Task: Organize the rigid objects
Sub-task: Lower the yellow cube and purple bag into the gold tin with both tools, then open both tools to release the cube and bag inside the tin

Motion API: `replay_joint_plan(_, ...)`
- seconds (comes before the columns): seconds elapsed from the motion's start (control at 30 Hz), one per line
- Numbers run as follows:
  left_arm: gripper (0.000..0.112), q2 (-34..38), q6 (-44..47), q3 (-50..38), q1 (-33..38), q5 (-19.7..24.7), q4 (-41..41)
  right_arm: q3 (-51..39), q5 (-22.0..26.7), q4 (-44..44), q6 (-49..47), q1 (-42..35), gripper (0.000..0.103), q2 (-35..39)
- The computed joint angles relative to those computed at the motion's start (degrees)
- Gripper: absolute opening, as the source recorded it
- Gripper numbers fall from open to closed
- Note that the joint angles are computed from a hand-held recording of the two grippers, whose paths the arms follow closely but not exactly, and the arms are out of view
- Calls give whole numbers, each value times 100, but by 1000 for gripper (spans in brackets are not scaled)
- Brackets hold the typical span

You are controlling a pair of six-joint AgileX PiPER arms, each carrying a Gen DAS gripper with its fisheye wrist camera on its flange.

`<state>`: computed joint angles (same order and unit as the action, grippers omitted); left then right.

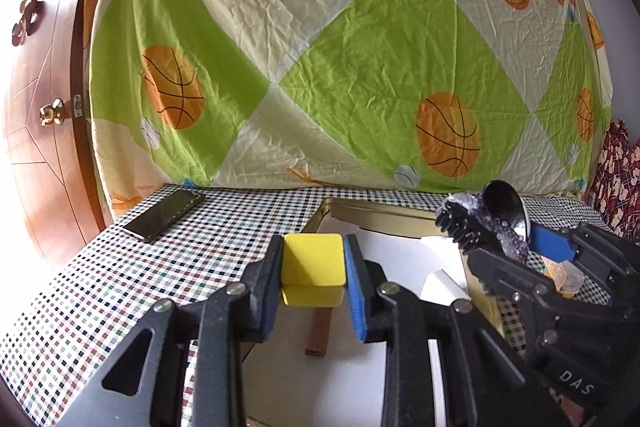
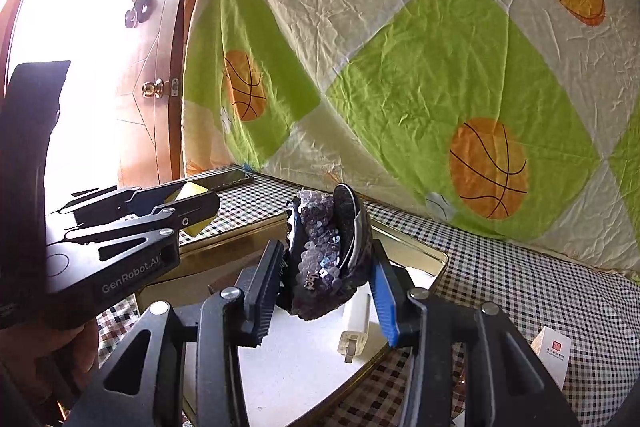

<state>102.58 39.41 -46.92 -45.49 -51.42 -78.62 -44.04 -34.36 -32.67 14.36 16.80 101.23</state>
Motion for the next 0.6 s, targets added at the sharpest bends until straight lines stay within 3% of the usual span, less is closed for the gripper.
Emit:
replay_joint_plan(0.17, 28, 20, 605, -316, 329, 771, -161, -774, 790, -783, 860, 53, 45, 377)
replay_joint_plan(0.33, 28, 165, 1541, -733, 570, 1257, -700, -1473, 1419, -1892, 2066, 85, 45, 810)
replay_joint_plan(0.6, 28, 562, 2878, -1317, 706, 1457, -1677, -1874, 1682, -2919, 3202, 82, 46, 1094)
